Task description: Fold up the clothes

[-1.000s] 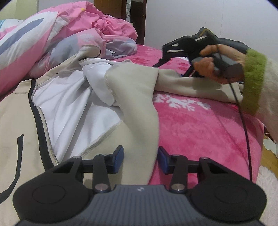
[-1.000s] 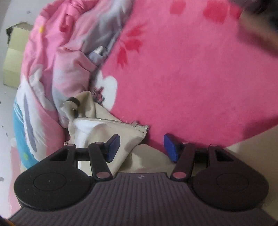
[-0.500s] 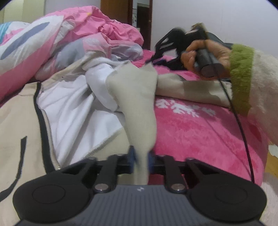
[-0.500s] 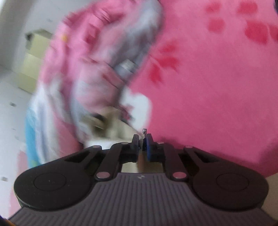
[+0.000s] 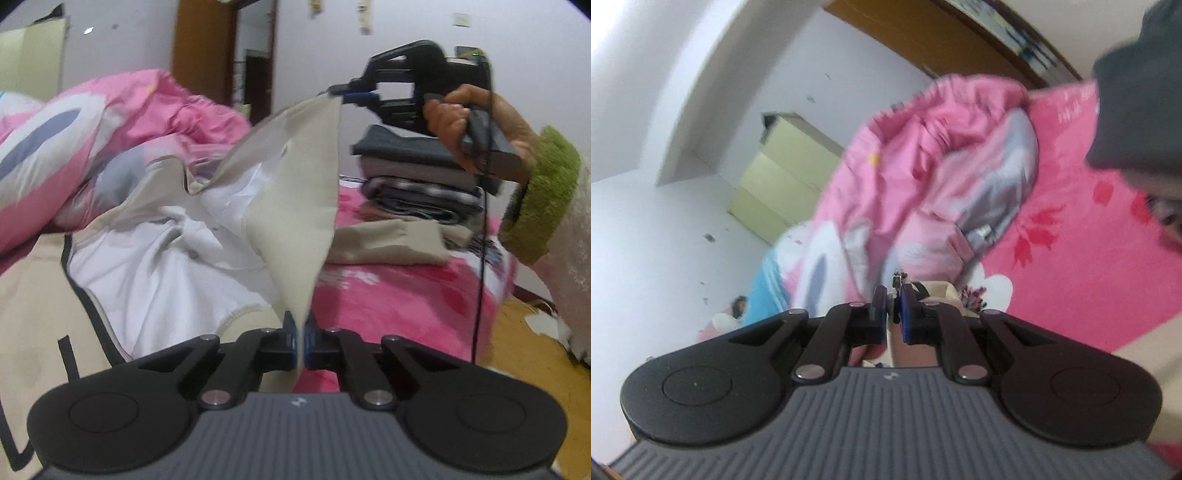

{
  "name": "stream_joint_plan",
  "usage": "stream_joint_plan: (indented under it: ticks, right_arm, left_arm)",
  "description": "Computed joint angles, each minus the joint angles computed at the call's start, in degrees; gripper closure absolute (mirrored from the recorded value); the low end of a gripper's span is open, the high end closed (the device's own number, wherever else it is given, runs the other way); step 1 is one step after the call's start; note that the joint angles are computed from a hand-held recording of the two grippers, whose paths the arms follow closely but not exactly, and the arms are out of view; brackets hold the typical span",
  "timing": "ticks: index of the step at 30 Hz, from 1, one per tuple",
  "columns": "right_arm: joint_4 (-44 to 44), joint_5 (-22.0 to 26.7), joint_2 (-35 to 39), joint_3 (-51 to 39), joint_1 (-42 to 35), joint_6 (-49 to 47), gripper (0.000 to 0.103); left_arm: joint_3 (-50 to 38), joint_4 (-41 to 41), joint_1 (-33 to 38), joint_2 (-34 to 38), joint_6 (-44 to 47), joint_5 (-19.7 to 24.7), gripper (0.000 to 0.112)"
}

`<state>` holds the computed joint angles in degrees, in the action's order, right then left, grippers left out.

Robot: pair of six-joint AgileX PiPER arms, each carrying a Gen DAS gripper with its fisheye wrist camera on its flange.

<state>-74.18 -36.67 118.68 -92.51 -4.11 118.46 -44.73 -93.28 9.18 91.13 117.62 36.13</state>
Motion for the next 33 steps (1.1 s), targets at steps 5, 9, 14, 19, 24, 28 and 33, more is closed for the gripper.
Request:
stream_joint_plan:
  ticks: [5, 9, 14, 19, 24, 28, 33]
  right_arm:
    - [19.6, -0.1, -12.9, 26.0, -3.4, -24.9, 0.097]
    - [24.2, 4.2, -10.2, 31.9, -5.7, -29.1, 0.097]
    - [31.2, 1.3, -6.5, 35.2, -7.4, -30.6, 0.097]
    - [38.4, 8.7, -9.1, 37.2, -4.9, -38.4, 0.093]
    - [62.2, 10.5, -16.3, 45.2, -2.3, -62.9, 0.093]
    - [64.3, 10.2, -22.8, 48.3, 4.3, -75.4, 0.091]
    - [36.2, 14.7, -19.0, 40.4, 17.8, -60.6, 0.090]
  left_arm:
    - [-0.3, 6.2, -0.1, 2.2, -4.3, 1.5, 0.108]
    - [-1.7, 7.6, -3.1, 7.0, -7.5, -0.7, 0.108]
    - [1.4, 0.1, -5.1, 7.5, -0.7, -2.5, 0.105]
    - [3.3, 2.2, -2.8, 6.1, -2.7, 1.4, 0.069]
    - [8.0, 9.4, 5.6, -1.3, -5.2, 9.3, 0.061]
    - [8.8, 14.3, 17.0, -5.2, -10.1, 14.1, 0.061]
    - [8.2, 16.8, 25.3, -7.7, -15.1, 9.5, 0.065]
